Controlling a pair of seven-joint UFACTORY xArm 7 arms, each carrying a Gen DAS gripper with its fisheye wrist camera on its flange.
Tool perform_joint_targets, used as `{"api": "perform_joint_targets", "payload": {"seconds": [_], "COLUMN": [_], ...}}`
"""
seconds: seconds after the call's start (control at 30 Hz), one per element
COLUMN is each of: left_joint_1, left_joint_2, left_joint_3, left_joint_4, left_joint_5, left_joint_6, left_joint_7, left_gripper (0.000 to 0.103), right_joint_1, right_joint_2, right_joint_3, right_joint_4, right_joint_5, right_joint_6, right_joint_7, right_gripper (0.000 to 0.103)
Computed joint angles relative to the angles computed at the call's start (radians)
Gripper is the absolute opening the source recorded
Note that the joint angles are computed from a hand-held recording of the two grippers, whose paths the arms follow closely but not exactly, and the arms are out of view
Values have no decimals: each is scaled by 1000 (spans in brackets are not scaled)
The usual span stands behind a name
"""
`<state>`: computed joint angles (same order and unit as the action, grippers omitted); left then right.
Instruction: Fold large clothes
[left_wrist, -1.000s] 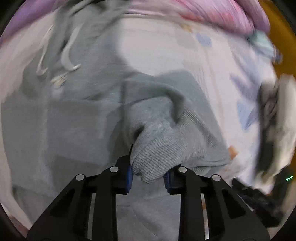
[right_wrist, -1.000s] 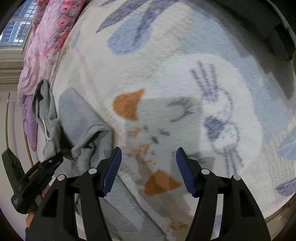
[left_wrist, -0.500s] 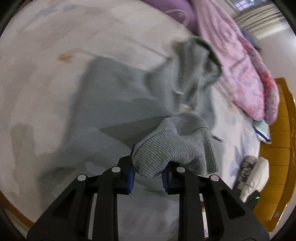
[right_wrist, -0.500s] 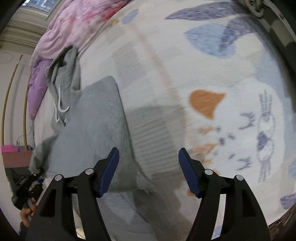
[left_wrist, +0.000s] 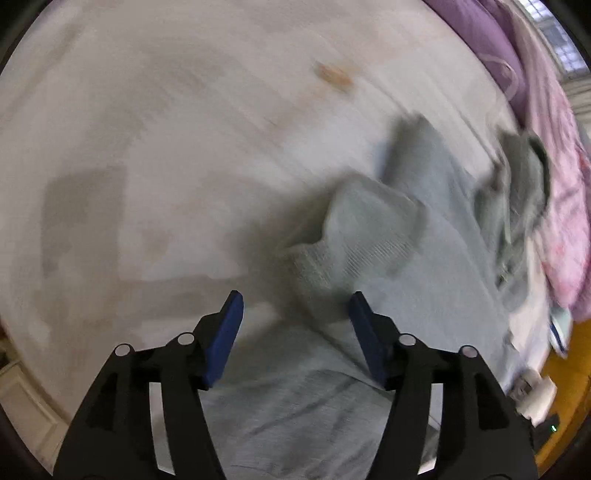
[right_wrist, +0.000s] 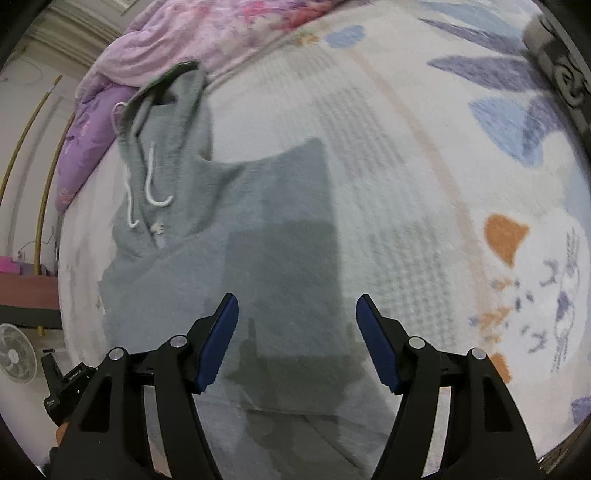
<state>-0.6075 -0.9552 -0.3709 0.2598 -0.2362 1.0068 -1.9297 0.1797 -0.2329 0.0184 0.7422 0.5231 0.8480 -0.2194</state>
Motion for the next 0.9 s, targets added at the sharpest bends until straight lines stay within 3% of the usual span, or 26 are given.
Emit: {"api": "perform_joint_targets", "payload": {"seconds": [0.07,0.17,0.3,0.37,0.43,0.5,0.63,0.7,0.77,0.83,0.9], "left_joint_1": [17,25,64,67,64,112,202,226,244,239,266], "left_joint_2": [-56,-74,129,235,356,354,407,499,600,733,862], "left_joint_3": [-12,10,58,90,149,114,88,120,149,208,228], "left_joint_4": [11,25,56,63,85,106,218,275,329,407,510], "left_joint_5": [21,76,84,68,15,49,168,186,181,124,117], "left_joint_6": [71,49,-162,-230,-276,-302,-319,-394,-472,-549,-561], "left_joint_7": [5,66,239,317,409,389,421,491,552,678,754], "left_gripper": [61,61,63,67,65,65,70,75,75,75,75], "right_joint_1": [19,32,8,-13,-35,-44,-39,-28,-13,-6,11], "right_joint_2": [15,54,164,215,249,255,267,325,415,505,591], "right_joint_3": [7,16,40,28,25,34,55,72,99,123,148], "right_joint_4": [12,31,55,67,106,160,251,327,434,541,643], "right_joint_5": [23,40,-73,-24,9,-38,26,46,82,105,100], "right_joint_6": [-8,-13,-63,-63,-15,44,58,54,43,45,32], "right_joint_7": [-37,-73,12,-5,10,72,37,47,65,91,132], "right_gripper": [49,35,27,24,24,28,33,46,46,46,49]}}
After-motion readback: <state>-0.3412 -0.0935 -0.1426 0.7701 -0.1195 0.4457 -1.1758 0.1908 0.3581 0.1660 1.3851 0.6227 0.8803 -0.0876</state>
